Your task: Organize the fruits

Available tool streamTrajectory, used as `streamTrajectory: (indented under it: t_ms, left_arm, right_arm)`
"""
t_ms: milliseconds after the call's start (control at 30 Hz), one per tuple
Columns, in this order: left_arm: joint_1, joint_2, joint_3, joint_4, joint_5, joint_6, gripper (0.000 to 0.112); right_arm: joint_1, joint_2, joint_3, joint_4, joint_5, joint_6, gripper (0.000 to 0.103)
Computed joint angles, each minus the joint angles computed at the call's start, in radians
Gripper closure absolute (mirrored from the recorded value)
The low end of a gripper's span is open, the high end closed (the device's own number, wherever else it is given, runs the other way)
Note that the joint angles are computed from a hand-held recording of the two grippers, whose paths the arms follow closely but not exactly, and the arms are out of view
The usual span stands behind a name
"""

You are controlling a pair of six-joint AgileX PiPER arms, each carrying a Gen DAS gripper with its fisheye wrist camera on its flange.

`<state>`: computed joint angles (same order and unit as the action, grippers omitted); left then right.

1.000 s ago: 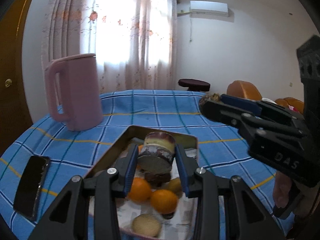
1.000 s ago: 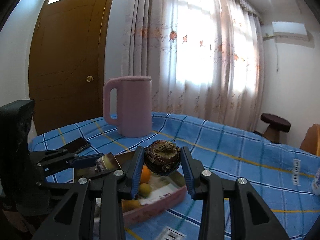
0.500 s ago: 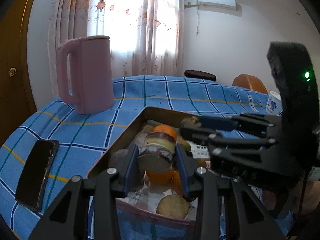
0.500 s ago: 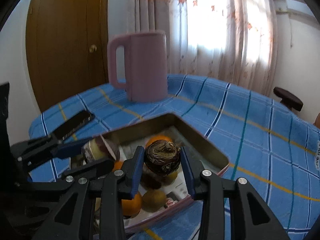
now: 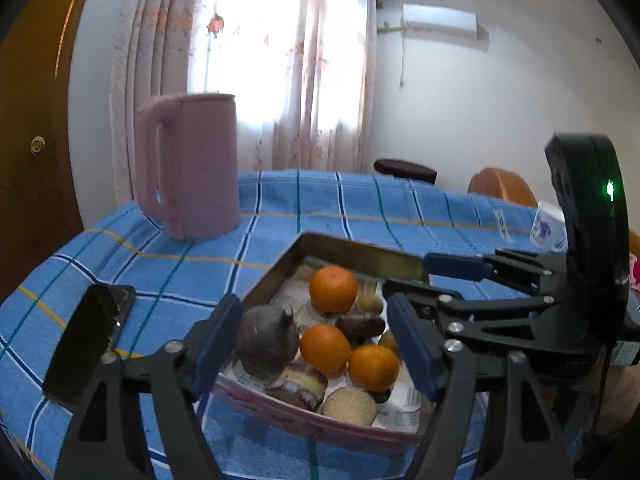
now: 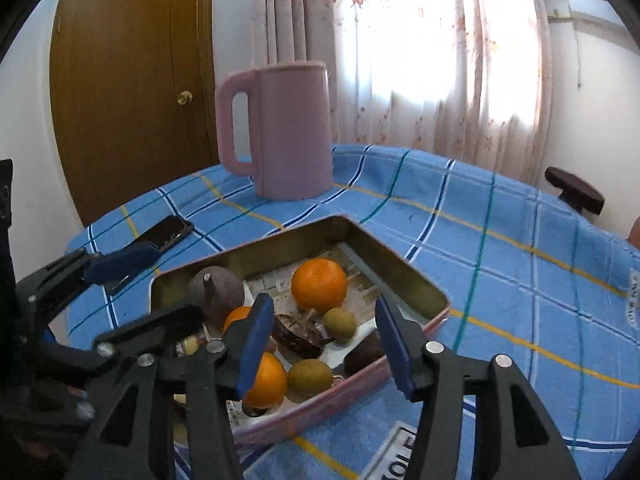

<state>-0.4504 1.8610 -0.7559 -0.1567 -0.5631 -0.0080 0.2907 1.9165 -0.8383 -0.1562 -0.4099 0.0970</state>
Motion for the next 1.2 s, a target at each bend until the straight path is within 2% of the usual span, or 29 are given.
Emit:
streamTrajectory:
  t_ms: [100,167,267,367,567,867,1200]
  left_arm:
    - [0.0,-0.027,0.021,0.007,-0.023,-0.01,0.027]
    - [-0.005,-0.039,0.031,-0.004,-0.035,-0.003,0.022]
    - [-0.011,-0.047,0.035,-0.004,-0.043,-0.01,0.021]
    - [-0.02,-0.054,0.04,0.002,-0.05,-0.025,0.017]
    - [-0.061,-0.063,0.043,-0.031,-0.051,0.001,0.015]
    - [-0.101,-0.074,0.032,-0.096,-0.041,0.057,0.011]
    - [-0.119,-0.09,0.045,-0.143,-0.057,0.079,0.009]
  right_arm:
    - [0.013,-0.043,0.047,0.173,-0.023,-0.154,0.048]
    - [0.009,-0.07,0.082,0.221,-0.048,-0.187,0.047]
    - [-0.001,-0.118,0.148,0.28,-0.096,-0.228,0.045]
    - [-0.016,-0.172,0.228,0.302,-0.159,-0.226,0.038]
    - [-0.043,-0.233,0.306,0.282,-0.206,-0.204,0.038]
    - [-0.072,-0.287,0.369,0.258,-0.231,-0.178,0.037]
    - [-0.059,-0.338,0.443,0.298,-0.297,-0.196,0.037]
